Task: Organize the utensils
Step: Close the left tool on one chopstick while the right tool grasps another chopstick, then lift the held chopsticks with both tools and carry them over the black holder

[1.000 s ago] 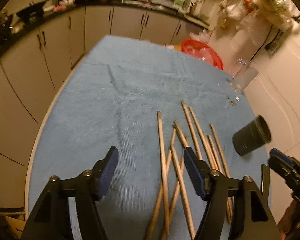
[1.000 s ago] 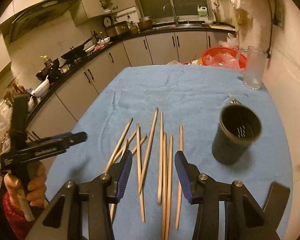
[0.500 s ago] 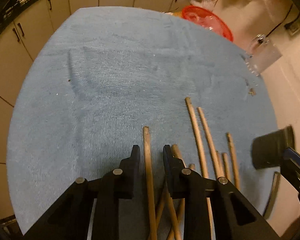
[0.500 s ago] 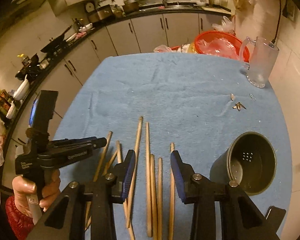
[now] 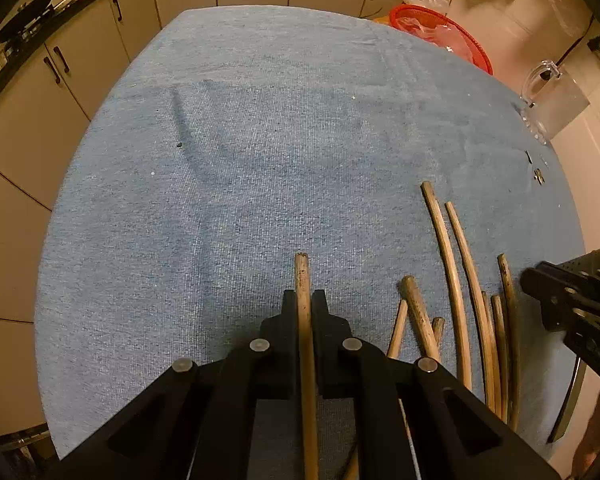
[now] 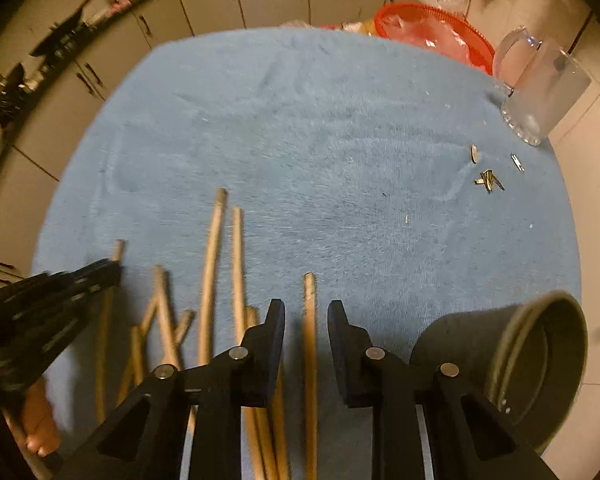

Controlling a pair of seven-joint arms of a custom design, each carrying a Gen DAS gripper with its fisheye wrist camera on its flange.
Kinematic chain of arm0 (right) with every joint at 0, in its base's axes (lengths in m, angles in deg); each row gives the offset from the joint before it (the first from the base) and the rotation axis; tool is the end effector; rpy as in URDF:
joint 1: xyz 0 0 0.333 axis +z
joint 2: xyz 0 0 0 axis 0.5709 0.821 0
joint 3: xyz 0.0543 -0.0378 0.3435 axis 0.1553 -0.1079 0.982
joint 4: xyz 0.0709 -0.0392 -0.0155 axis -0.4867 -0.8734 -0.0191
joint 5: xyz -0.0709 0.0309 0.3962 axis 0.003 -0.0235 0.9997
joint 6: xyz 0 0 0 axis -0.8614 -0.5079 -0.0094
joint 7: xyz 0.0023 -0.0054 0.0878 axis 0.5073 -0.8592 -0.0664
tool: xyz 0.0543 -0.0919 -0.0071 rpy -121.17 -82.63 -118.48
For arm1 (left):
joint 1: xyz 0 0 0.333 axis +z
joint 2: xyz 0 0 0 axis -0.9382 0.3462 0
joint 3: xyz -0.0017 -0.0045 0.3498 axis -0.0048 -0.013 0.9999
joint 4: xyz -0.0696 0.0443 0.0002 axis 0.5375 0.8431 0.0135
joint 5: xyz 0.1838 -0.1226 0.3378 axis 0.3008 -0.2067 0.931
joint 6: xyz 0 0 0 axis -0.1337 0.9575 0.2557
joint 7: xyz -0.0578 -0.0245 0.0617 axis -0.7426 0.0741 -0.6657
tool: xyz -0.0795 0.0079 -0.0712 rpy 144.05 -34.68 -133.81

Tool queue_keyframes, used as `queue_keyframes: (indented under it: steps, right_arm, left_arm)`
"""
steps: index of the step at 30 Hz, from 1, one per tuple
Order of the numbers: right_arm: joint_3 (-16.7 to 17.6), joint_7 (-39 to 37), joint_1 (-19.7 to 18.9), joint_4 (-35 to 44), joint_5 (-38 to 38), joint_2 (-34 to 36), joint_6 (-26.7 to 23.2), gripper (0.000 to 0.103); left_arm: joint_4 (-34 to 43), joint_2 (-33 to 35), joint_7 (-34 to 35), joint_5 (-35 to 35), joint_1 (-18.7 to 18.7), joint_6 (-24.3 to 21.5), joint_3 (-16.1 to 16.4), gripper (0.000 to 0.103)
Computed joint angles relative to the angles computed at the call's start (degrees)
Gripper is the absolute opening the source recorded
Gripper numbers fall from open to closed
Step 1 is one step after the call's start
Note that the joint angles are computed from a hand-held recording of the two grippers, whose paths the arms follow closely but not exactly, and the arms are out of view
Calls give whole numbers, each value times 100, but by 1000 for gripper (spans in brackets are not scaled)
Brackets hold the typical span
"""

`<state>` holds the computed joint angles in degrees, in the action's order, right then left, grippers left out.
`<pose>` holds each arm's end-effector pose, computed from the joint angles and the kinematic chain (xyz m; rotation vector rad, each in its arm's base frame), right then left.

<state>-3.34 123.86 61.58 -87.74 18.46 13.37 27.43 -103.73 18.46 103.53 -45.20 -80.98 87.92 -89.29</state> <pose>0.6484 0.3413 0.5334 -1.9463 2.1986 -0.3229 0.6567 -0.2551 0.5832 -1.8615 2.3816 -0.5173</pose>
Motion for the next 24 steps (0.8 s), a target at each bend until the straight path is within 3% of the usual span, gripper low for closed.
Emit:
queue_keyframes:
  steps: [6, 10, 12, 17, 24]
  right_arm:
    - [-49, -152, 65, 561, -72, 429, -543, 20]
    - [-54, -269, 23, 675, 69, 570, -556, 14]
    - [-28, -387, -24, 661, 163, 591, -423, 8]
    - [-109, -105, 99, 119, -37, 195, 142, 7]
    - [-38, 695, 312, -1188, -1041, -1040, 1380, 7]
  left_arm:
    - [235, 111, -54, 170, -82, -112, 17, 8]
    - [266, 168, -162, 266, -170, -42, 6, 7]
    - [195, 128, -191, 285, -178, 57, 8, 7]
    - [9, 162, 197, -279, 111, 471, -61, 7]
    - [-935, -818, 659, -914, 333, 1262, -75, 7]
